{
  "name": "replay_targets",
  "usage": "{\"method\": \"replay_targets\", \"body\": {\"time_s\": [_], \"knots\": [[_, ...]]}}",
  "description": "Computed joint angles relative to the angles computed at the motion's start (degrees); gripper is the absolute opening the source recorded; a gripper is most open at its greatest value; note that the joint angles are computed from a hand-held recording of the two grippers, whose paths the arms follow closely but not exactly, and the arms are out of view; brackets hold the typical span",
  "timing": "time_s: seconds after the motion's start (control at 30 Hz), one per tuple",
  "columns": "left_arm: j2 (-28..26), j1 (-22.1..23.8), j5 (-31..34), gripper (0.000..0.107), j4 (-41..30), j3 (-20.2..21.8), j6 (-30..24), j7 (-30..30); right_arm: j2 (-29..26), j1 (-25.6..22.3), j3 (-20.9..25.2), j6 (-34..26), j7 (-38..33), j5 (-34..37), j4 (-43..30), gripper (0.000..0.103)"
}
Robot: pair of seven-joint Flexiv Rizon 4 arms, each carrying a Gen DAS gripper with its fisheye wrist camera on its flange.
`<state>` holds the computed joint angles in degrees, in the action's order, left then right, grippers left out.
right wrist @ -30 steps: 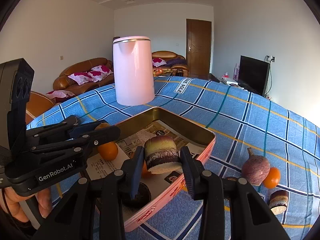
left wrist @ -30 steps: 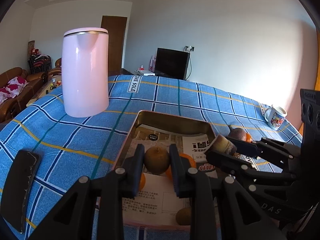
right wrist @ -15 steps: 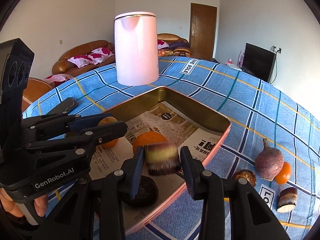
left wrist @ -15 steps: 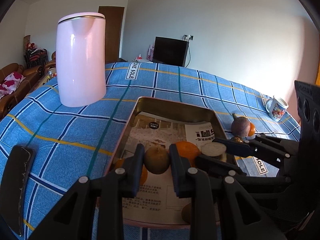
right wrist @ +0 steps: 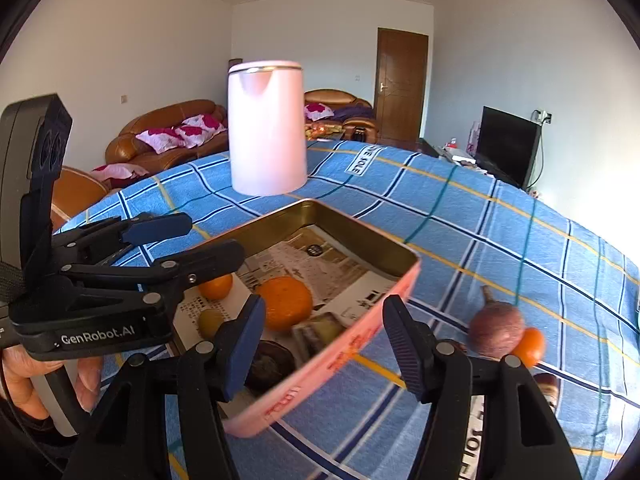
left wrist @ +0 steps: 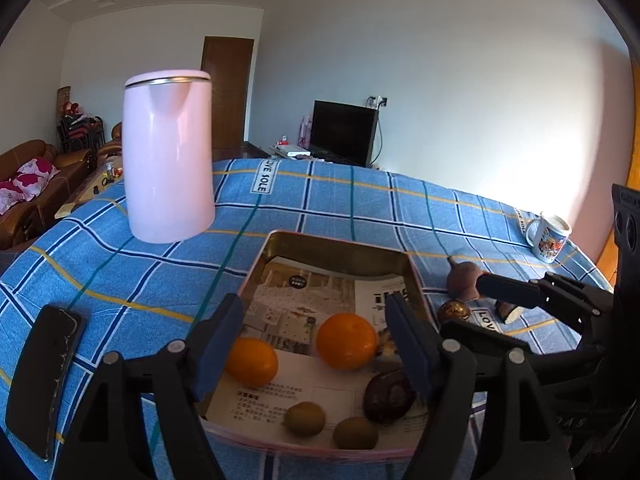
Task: Organize fruits
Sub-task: 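Lower both fruits into the tin tray and open both tools, then grasp the round cake slice with the right tool while the left tool grasps a brown fruit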
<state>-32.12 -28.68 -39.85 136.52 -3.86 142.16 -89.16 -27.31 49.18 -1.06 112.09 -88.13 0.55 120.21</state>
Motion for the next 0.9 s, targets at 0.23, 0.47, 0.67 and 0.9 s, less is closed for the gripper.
{"method": "replay_targets", "body": {"time_s": [0.23, 0.47, 0.67, 0.9], "knots": [[-2.7, -4.3, -2.8, 0.076, -7.0, -1.1, -2.0, 7.5, 2.4, 7.2, -14.0, -0.3, -2.4, 11.7, 3.9, 0.068], [-6.7, -9.4, -10.4, 0.076, -17.2, -0.9, -9.1, 19.7, 0.4, 1.1, -13.2, -5.5, 4.7, 9.3, 2.6, 0.068], [-9.1, -11.7, -19.1, 0.076, -23.4, -0.8, -15.5, 28.9, -0.8, -8.9, -4.4, -9.1, 9.4, 1.6, 0.3, 0.066], [-11.3, -13.7, -27.7, 0.076, -28.4, 0.1, -19.5, 36.7, -1.8, -19.8, 5.6, -12.6, 11.9, -5.7, -1.6, 0.038]]}}
